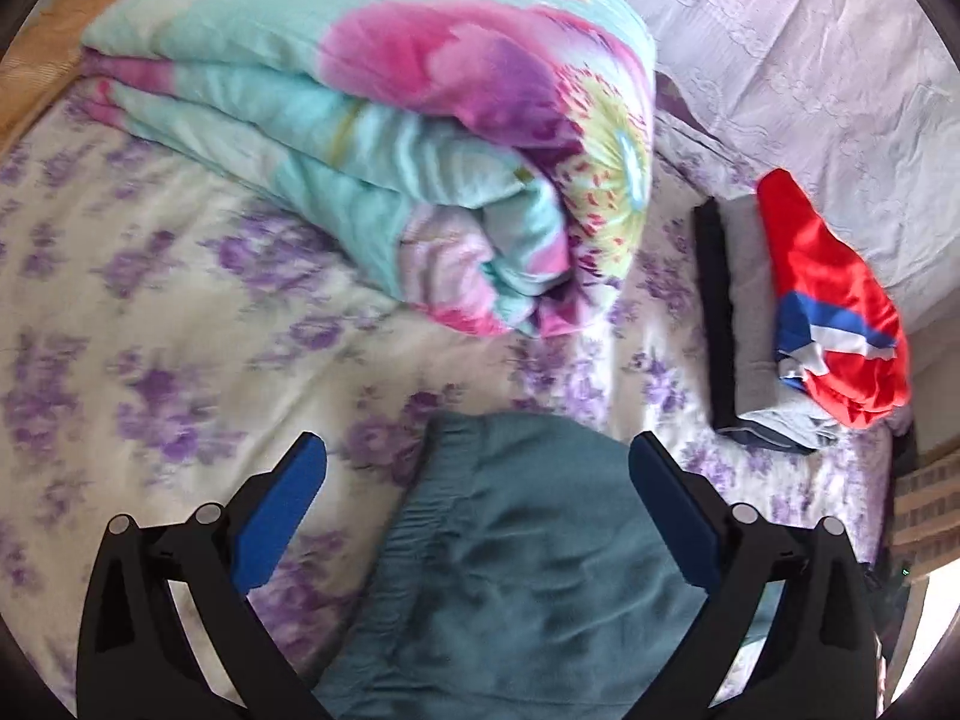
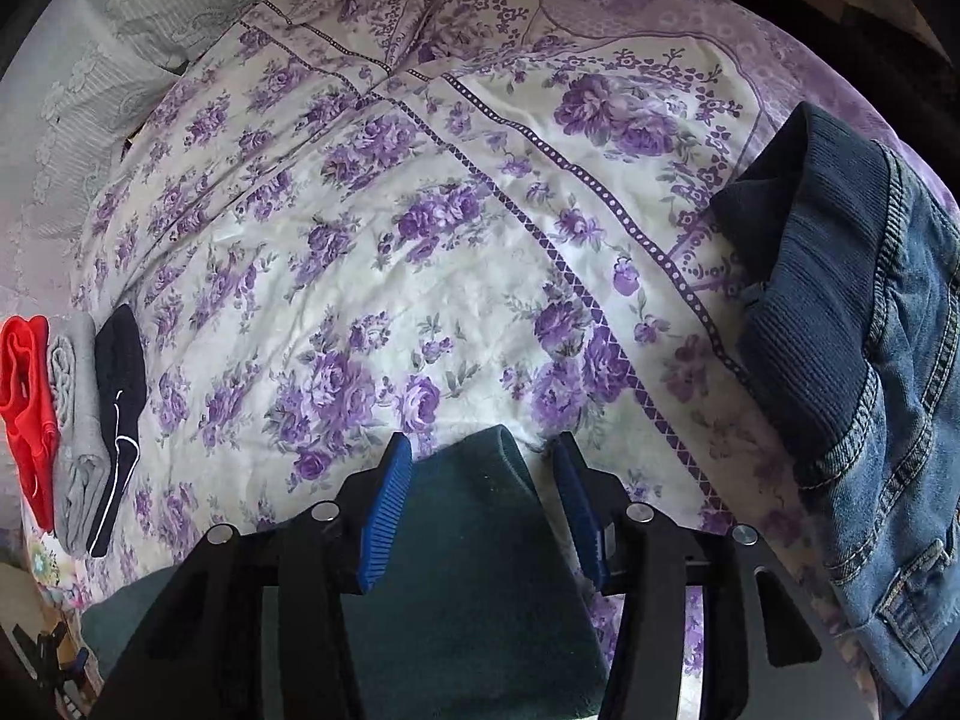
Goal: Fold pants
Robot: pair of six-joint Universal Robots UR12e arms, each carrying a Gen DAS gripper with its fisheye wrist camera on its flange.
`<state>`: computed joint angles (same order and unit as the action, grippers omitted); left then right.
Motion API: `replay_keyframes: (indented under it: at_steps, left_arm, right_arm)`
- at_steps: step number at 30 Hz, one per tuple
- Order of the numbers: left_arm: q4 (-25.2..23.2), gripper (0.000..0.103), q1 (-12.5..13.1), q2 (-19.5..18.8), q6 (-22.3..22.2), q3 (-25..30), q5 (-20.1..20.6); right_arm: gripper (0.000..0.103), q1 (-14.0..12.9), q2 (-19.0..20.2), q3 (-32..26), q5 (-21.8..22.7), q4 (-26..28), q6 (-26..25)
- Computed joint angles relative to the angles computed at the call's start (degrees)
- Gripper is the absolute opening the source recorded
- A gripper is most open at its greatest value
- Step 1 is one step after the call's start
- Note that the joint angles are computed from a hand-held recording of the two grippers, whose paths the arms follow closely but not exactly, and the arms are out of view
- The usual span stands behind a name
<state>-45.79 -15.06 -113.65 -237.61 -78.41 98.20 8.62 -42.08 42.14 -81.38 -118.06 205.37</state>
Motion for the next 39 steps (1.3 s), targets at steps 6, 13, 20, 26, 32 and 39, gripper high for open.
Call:
replay_keyframes:
  at_steps: [6, 13, 20, 26, 32, 39]
  left_arm:
    - [-1.3, 0.027, 0.5, -2.0, 3.2, 1.1, -2.0]
    - [3.1, 0.019, -0.3, -0.2, 1.4, -0.8, 5.4]
    - [-11.5, 0.079, 0.2, -1.4, -3.6, 3.9, 6.6]
    - [3.2, 0.092, -0.6, 6.3, -8.1, -6.3, 5.9]
    - [7.7, 0.092, -3.6, 12.6, -18.2, -16.7, 2.9]
    - [22.6, 0.091, -4.9, 13.8, -29.6, -25.4, -2.9]
  right_arm:
    - [0.01, -0.1, 0.0, 0.0, 0.3, -0.5, -0.2]
    - [0.009, 0.5, 3.6, -6.8, -1.2, -0.2, -1.1]
    - [0.039, 0.9, 6.4, -12.3, -3.2, 4.2, -1.7]
    - [0.052, -0.2, -6.5, 7.8, -1.7, -9.2, -2.4]
    - [0.056, -2.1, -18.3, 27.6, 2.4, -15.1, 4.5]
    - [0.056, -3.3, -26.0, 41.6, 10.2, -21.6, 14.3]
